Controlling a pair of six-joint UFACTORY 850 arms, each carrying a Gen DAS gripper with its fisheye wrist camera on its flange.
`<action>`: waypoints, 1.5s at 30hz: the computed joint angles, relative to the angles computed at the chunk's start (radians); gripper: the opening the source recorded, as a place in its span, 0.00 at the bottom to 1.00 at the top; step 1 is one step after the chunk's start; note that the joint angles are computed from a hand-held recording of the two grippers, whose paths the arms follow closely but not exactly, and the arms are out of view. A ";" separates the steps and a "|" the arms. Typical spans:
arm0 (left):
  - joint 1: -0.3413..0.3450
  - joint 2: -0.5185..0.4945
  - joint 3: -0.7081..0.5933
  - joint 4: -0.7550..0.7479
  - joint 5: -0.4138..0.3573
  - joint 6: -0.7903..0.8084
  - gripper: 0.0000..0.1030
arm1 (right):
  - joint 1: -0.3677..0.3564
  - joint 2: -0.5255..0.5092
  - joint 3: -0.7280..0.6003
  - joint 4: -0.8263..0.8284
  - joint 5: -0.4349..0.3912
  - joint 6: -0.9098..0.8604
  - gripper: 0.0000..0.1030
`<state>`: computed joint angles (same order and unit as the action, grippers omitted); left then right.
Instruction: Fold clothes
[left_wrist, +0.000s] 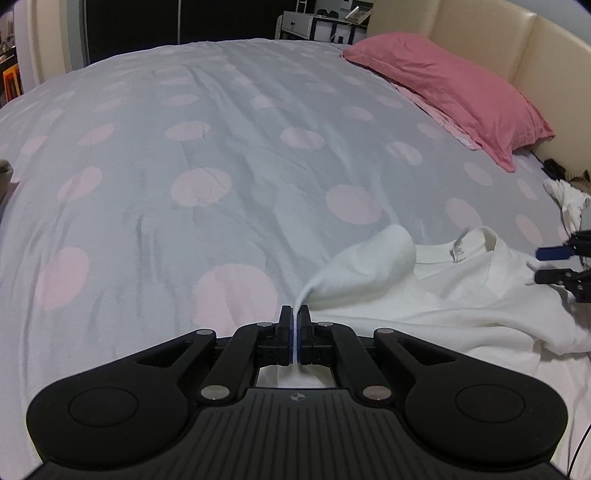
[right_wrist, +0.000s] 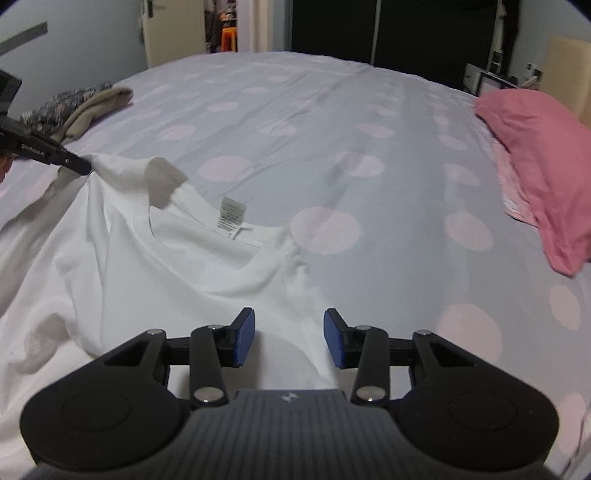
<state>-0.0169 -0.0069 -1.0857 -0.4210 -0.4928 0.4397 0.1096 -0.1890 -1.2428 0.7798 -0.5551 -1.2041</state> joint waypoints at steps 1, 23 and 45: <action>0.001 0.000 0.000 0.000 -0.001 0.000 0.00 | 0.013 -0.011 -0.005 -0.015 0.010 0.003 0.42; -0.014 0.068 0.058 -0.155 0.097 0.366 0.37 | 0.061 -0.038 -0.009 -0.082 0.095 -0.001 0.41; -0.041 -0.062 -0.030 -0.279 0.053 0.494 0.00 | 0.011 0.007 0.031 0.223 0.166 -0.279 0.03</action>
